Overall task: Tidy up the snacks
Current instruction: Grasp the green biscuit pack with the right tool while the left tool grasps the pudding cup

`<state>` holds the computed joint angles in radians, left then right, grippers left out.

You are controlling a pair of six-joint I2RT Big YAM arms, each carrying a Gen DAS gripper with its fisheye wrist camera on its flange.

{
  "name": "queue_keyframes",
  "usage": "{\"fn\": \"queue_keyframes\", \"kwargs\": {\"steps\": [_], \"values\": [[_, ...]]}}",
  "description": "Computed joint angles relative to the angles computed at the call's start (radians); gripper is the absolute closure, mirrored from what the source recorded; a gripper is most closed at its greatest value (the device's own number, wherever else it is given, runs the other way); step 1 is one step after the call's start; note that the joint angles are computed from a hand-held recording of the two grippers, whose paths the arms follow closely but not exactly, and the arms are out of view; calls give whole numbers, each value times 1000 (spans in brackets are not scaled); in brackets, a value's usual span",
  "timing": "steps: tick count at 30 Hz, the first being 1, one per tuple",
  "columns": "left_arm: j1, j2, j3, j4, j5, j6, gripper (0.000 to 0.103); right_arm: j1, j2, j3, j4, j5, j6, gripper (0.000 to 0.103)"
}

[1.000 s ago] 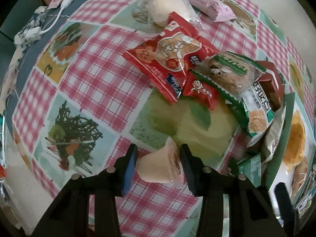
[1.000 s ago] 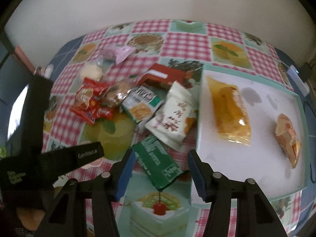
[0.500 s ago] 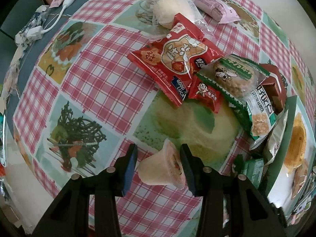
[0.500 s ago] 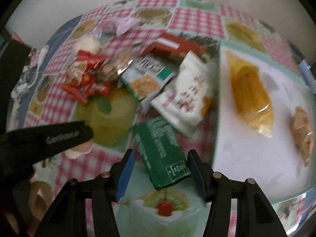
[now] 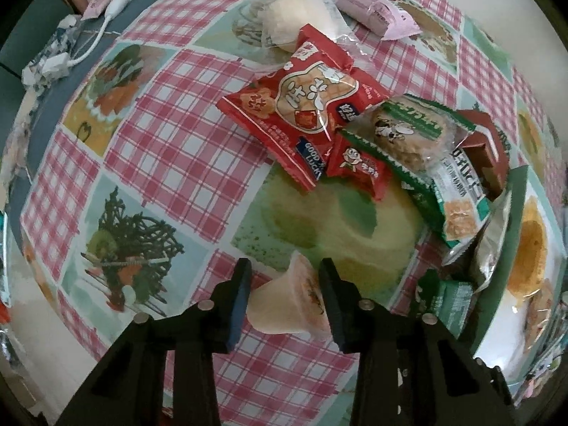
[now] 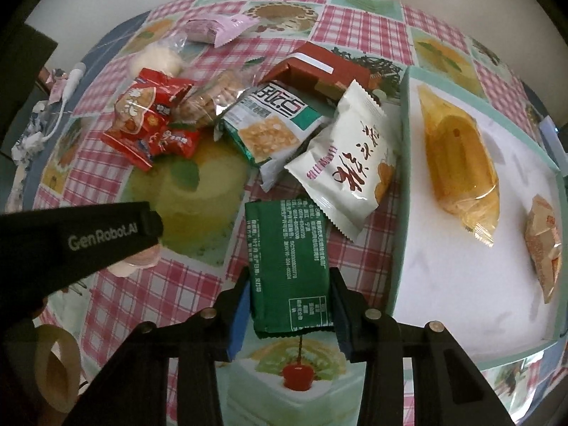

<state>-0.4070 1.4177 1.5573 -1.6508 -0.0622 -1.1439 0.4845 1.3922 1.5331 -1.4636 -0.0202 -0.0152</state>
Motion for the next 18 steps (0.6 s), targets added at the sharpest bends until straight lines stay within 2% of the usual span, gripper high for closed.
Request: {"fn": "queue_keyframes", "kwargs": {"steps": [1, 4, 8, 18], "values": [[1, -4, -2, 7, 3, 0, 75, -1, -2, 3, -1, -5, 2, 60], [1, -13, 7, 8, -4, -4, 86, 1, -7, 27, 0, -21, 13, 60], [3, -25, 20, 12, -23, -1, 88, -1, -13, 46, -6, -32, 16, 60], [27, -48, -36, 61, 58, -20, 87, -17, -1, 49, -22, -28, 12, 60]]}}
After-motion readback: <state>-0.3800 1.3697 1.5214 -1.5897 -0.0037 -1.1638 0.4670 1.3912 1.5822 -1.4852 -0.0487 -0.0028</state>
